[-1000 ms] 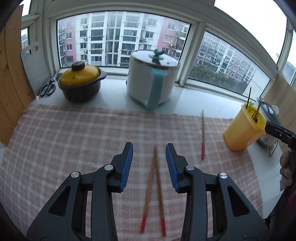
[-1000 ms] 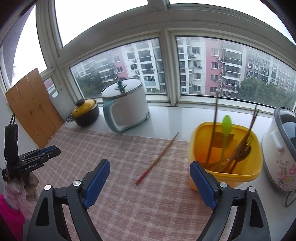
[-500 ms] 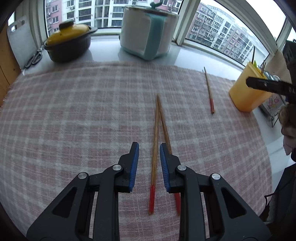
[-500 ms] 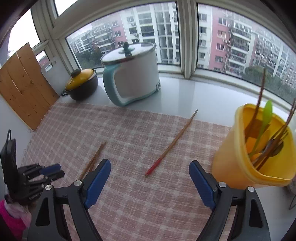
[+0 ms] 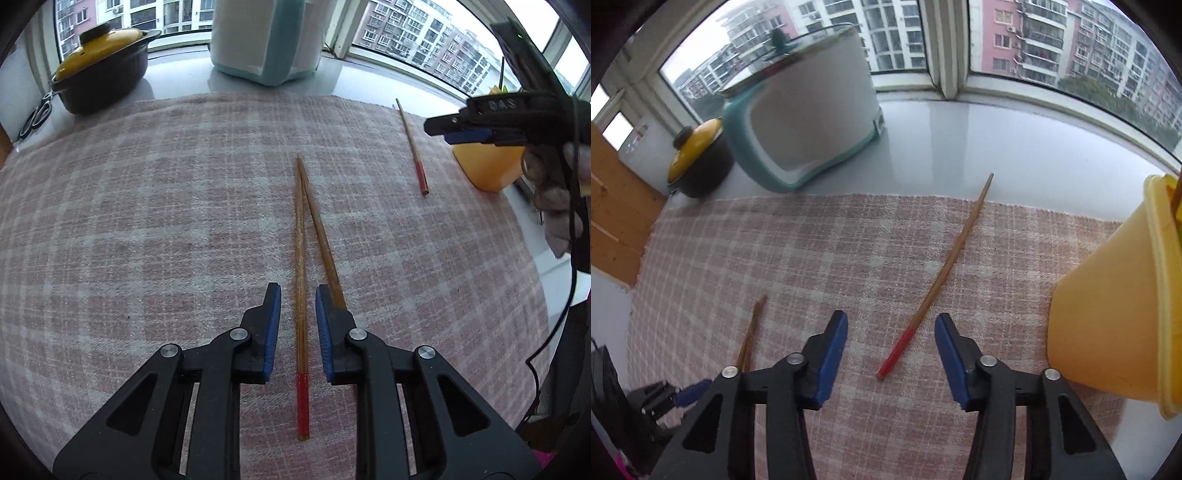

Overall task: Organize utensils
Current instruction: 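Grasp one chopstick with the left tool while the right tool grasps the other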

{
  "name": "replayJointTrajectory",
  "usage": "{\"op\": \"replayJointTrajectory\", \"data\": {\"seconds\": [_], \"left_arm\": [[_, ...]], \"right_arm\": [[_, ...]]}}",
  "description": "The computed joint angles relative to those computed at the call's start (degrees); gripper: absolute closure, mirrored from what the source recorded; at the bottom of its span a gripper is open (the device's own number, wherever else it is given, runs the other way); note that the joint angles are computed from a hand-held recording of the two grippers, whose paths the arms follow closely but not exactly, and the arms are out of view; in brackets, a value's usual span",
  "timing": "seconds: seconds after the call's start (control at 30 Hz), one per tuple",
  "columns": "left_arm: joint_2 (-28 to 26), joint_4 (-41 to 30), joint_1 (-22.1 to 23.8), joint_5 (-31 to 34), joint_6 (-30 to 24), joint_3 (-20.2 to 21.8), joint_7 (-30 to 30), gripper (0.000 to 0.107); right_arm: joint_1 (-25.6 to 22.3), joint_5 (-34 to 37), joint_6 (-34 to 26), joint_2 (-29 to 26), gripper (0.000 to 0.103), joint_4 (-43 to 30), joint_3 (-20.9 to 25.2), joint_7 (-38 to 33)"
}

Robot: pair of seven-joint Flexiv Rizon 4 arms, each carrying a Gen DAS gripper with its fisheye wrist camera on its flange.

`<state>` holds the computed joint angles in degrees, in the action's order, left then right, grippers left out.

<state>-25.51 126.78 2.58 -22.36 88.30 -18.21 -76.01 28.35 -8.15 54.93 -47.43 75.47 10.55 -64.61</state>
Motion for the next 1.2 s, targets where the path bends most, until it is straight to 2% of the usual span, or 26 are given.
{"op": "replayJointTrajectory", "data": {"seconds": [0.3,0.57,0.83,0.97,1.03,1.1,1.2], "left_arm": [[-1.4,-0.6,0.3,0.2,-0.1,0.0,0.6,0.093],[-2.2,-1.4,0.5,0.7,-0.3,-0.3,0.5,0.093],[-3.0,-5.1,-5.1,3.5,-3.6,6.6,-1.1,0.096],[-3.2,-5.7,-6.1,3.7,-4.0,7.8,-2.0,0.101],[-3.2,-5.3,-4.9,2.9,-3.6,6.5,-1.9,0.101],[-3.3,-5.1,-3.9,2.0,-3.2,5.4,-1.9,0.101],[-2.9,-4.0,-2.5,0.8,-2.2,3.9,-2.1,0.102]], "right_arm": [[1.5,-1.0,-5.7,-4.5,0.067,-6.9,-1.8,2.8],[3.2,-3.9,-9.8,-7.2,0.068,-10.9,-4.0,4.5],[3.3,-4.8,-13.8,-10.2,0.07,-15.8,-4.5,4.7],[3.3,-5.1,-13.9,-11.5,0.075,-17.2,-5.1,4.3],[3.3,-5.3,-13.9,-12.2,0.081,-18.1,-5.1,3.5],[3.3,-5.3,-13.7,-12.3,0.093,-18.3,-5.1,2.8],[2.9,-4.7,-13.2,-12.3,0.097,-18.1,-4.4,1.5]]}}
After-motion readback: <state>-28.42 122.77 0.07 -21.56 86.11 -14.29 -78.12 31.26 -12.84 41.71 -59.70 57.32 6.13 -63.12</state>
